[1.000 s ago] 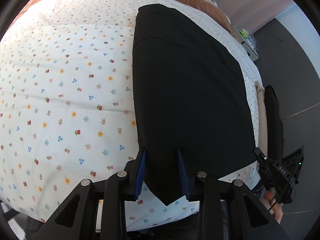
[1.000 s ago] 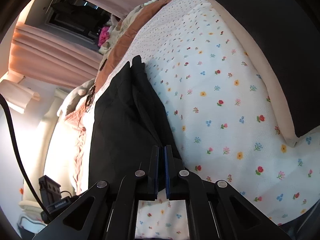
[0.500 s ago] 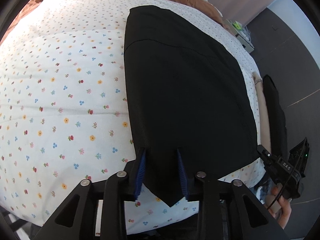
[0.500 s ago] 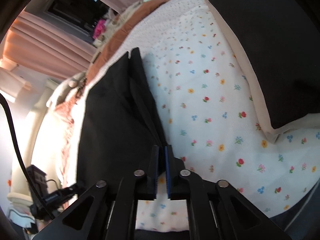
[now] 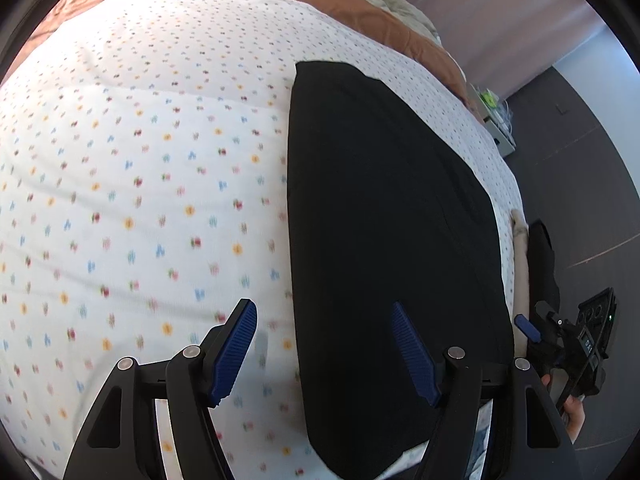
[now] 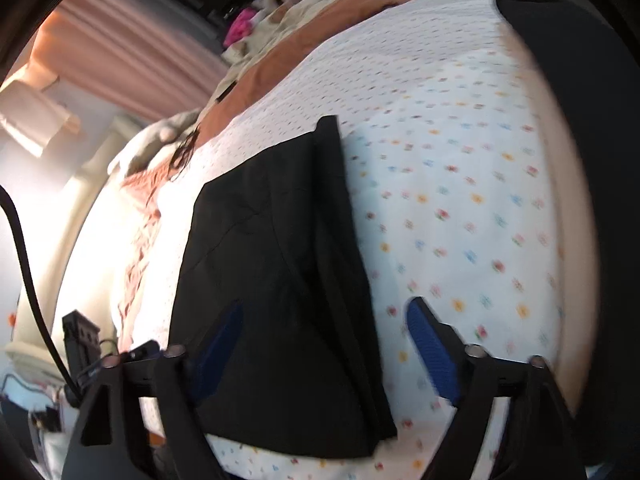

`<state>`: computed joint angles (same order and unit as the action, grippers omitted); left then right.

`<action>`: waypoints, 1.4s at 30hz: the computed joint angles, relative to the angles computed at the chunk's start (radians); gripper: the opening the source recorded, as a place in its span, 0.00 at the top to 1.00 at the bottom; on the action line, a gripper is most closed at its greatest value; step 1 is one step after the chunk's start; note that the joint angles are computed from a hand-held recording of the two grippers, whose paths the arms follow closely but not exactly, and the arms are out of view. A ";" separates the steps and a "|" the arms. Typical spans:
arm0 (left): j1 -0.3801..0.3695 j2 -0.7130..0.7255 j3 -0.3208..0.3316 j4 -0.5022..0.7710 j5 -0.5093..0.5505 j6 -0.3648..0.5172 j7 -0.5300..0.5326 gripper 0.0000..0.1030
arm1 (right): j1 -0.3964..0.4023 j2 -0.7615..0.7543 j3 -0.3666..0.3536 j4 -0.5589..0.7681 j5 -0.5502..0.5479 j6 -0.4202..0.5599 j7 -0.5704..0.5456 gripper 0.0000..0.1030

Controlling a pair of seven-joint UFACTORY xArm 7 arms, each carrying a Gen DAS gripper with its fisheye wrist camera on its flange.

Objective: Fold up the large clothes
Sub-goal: 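Grasp the jacket edge with both tools, straighten it, and release, then close both tools on the edge of the folded black jacket, then lift the folded jacket with both tools and carry it toward the orange blanket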

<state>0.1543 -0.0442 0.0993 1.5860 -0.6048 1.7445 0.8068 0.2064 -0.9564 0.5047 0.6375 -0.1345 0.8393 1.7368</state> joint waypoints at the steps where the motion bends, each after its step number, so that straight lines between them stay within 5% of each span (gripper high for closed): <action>1: -0.004 0.013 -0.005 0.013 -0.003 -0.007 -0.012 0.31 | 0.005 0.010 -0.020 -0.008 -0.002 -0.026 -0.020 0.14; 10: -0.024 0.135 -0.060 0.125 -0.016 -0.062 -0.123 0.31 | 0.027 0.119 -0.240 -0.085 0.064 -0.226 -0.269 0.14; 22: -0.051 0.240 -0.121 0.195 -0.005 -0.115 -0.225 0.41 | 0.046 0.247 -0.374 -0.138 0.239 -0.456 -0.522 0.22; 27: -0.068 0.262 -0.141 0.214 0.002 -0.155 -0.247 0.47 | 0.211 0.322 -0.547 -0.182 0.395 -0.677 -0.717 0.43; 36: -0.101 0.296 -0.165 0.242 0.031 -0.219 -0.281 0.52 | 0.507 0.417 -0.822 -0.116 0.605 -0.781 -1.011 0.43; 39: -0.109 0.294 -0.166 0.233 0.046 -0.249 -0.290 0.53 | 0.516 0.436 -0.832 -0.091 0.645 -0.767 -1.052 0.50; 42: -0.112 0.276 -0.167 0.216 0.055 -0.269 -0.282 0.61 | 0.398 0.456 -0.727 -0.070 0.625 -0.704 -1.019 0.67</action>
